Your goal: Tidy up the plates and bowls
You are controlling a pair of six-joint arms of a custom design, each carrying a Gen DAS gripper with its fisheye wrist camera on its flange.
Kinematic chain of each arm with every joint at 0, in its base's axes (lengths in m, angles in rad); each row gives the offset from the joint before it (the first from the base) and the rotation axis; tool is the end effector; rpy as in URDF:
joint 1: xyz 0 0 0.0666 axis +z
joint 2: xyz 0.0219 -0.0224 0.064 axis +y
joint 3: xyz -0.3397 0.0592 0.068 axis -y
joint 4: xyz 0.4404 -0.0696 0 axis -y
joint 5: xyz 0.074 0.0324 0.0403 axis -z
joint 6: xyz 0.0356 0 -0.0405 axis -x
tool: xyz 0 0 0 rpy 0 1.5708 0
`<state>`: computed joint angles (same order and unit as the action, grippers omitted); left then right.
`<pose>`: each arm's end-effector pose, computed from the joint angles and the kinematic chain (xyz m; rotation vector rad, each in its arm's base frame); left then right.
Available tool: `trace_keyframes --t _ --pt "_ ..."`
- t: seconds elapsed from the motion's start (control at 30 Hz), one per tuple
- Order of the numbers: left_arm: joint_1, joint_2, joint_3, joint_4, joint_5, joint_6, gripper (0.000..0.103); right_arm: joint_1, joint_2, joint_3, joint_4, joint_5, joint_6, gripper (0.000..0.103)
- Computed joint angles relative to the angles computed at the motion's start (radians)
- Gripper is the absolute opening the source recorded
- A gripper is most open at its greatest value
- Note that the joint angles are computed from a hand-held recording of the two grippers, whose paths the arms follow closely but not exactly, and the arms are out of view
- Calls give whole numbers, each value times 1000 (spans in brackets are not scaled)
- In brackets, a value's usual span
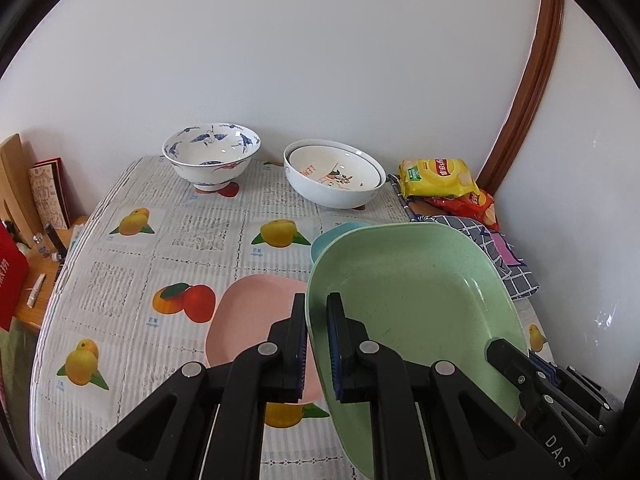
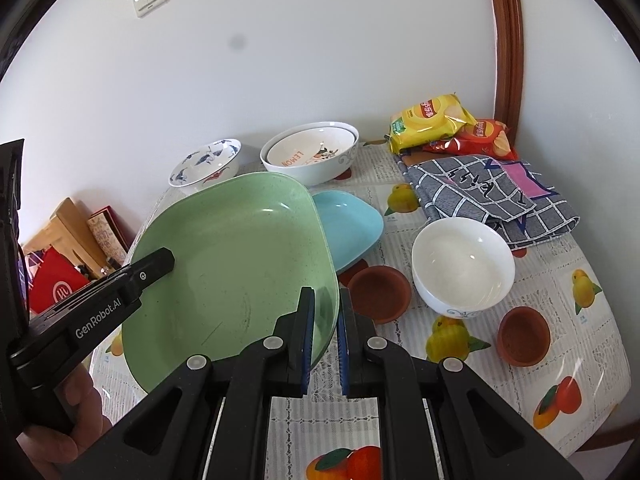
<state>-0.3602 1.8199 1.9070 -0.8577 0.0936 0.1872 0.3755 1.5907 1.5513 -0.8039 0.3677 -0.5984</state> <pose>0.6432 -0.2462 0.4050 0.2513 2.3555 -0.3775 0.5703 0.2106 0.3713 0.4242 2.3034 0.0322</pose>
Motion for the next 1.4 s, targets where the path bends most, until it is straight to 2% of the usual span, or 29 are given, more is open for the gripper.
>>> trace_keyframes --t 0.47,1.4 --pt "7 -20 -31 9 5 1 10 19 0 -2 -1 23 -16 10" --pt "64 -24 -86 -3 18 19 10 59 103 77 -39 -3 -27 10"
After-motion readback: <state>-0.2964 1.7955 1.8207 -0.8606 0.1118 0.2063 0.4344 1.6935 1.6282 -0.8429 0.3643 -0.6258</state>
